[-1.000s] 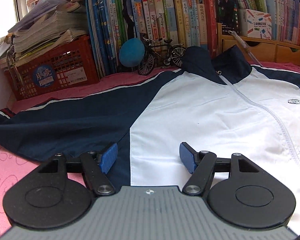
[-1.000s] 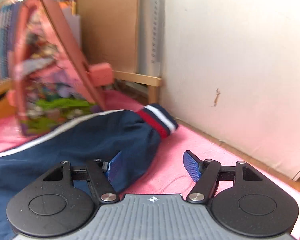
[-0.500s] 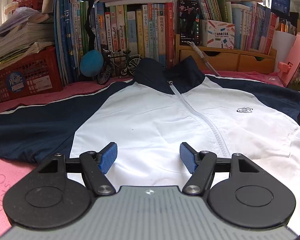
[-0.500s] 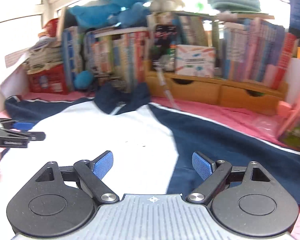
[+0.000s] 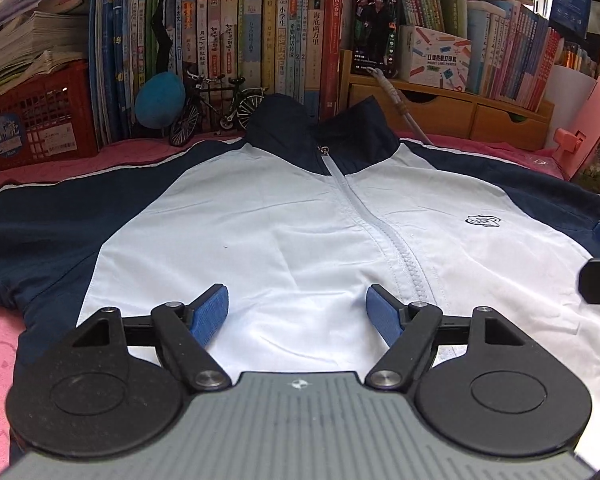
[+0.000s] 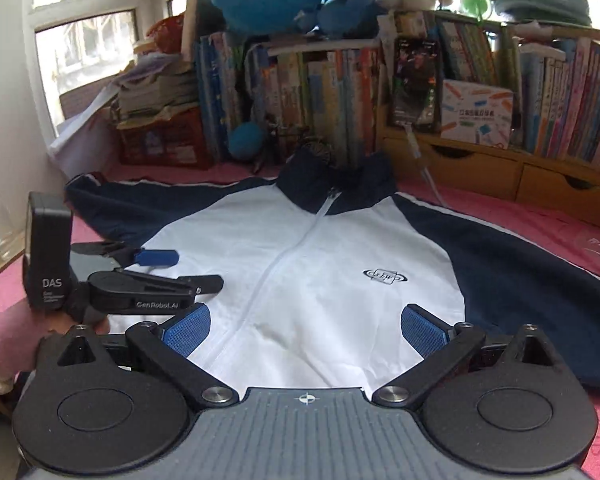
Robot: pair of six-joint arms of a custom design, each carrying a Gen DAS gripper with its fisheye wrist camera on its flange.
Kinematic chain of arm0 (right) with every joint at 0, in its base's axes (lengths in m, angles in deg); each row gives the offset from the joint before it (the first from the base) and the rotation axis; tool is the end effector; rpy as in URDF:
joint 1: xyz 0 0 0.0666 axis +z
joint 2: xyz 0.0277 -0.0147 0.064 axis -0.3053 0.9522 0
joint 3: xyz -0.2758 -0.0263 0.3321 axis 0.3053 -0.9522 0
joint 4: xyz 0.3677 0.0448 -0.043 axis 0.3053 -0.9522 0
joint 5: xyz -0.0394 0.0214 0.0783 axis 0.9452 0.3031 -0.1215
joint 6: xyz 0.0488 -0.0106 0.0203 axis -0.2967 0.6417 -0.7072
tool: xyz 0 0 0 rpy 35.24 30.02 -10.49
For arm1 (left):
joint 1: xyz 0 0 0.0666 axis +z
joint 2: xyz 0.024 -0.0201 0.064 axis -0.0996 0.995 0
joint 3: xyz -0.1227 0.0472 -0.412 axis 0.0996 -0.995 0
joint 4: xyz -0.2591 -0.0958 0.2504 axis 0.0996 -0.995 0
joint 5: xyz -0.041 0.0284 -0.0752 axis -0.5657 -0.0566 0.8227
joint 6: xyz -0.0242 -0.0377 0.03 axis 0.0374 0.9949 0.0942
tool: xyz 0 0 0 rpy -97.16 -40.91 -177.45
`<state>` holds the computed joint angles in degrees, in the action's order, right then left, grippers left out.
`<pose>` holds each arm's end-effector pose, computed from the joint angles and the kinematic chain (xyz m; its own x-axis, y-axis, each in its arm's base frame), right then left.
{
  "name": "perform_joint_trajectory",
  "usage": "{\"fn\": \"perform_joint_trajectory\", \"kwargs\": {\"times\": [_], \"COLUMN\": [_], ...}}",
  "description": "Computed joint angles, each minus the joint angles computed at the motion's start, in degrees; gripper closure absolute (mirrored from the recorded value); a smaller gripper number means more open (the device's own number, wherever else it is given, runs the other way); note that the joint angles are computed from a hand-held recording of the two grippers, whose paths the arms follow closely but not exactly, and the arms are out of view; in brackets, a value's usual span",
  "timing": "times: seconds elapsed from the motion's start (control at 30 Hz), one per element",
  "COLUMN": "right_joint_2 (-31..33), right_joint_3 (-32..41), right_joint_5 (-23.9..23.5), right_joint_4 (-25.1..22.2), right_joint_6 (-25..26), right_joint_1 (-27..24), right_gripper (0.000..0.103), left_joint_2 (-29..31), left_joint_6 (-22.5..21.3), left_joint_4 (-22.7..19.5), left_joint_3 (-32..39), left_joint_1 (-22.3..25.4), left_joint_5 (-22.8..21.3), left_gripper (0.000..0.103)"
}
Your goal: Fold clothes
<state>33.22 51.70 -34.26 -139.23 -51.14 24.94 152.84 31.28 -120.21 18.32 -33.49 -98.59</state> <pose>0.3148 0.2814 0.5644 -0.5875 -0.1734 -0.7904 -0.4178 0.9015 0.1128 0.3470 -0.1707 0.4962 -0.6124 0.0141 -0.7904 0.0589 0.9979 -0.0278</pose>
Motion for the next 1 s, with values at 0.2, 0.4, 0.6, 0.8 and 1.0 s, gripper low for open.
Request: {"fn": "perform_joint_trajectory", "kwargs": {"times": [0.2,0.4,0.6,0.8,1.0], "right_joint_2": [7.4,5.4,1.3,-13.6,-14.0], "right_joint_3": [-2.2,-5.5,-8.5,-19.2,-25.6], "right_joint_5": [2.2,8.3,17.1,15.6,30.9], "right_joint_4": [3.1,1.4,-1.8,9.7,13.0], "right_joint_6": [-3.5,-1.3,-5.2,-5.9,-20.4], "right_joint_1": [-1.2,-2.8,-4.0,8.7,24.3], "right_gripper": [0.005,0.001,0.010,0.007,0.007], "left_joint_2": [-2.1,-4.7,-8.8,-18.2,-18.2], "left_joint_6": [-4.7,0.7,1.5,11.4,27.2], "left_joint_4": [-1.2,-5.0,-9.5,-9.3,-18.9], "left_joint_3": [-1.7,-3.1,-3.5,-8.0,-11.2], "left_joint_1": [1.5,7.2,5.5,-8.7,-28.8], "left_joint_5": [-4.2,-8.1,-12.1,-14.8,-36.1], "left_gripper": [0.025,0.025,0.035,0.030,0.030]}}
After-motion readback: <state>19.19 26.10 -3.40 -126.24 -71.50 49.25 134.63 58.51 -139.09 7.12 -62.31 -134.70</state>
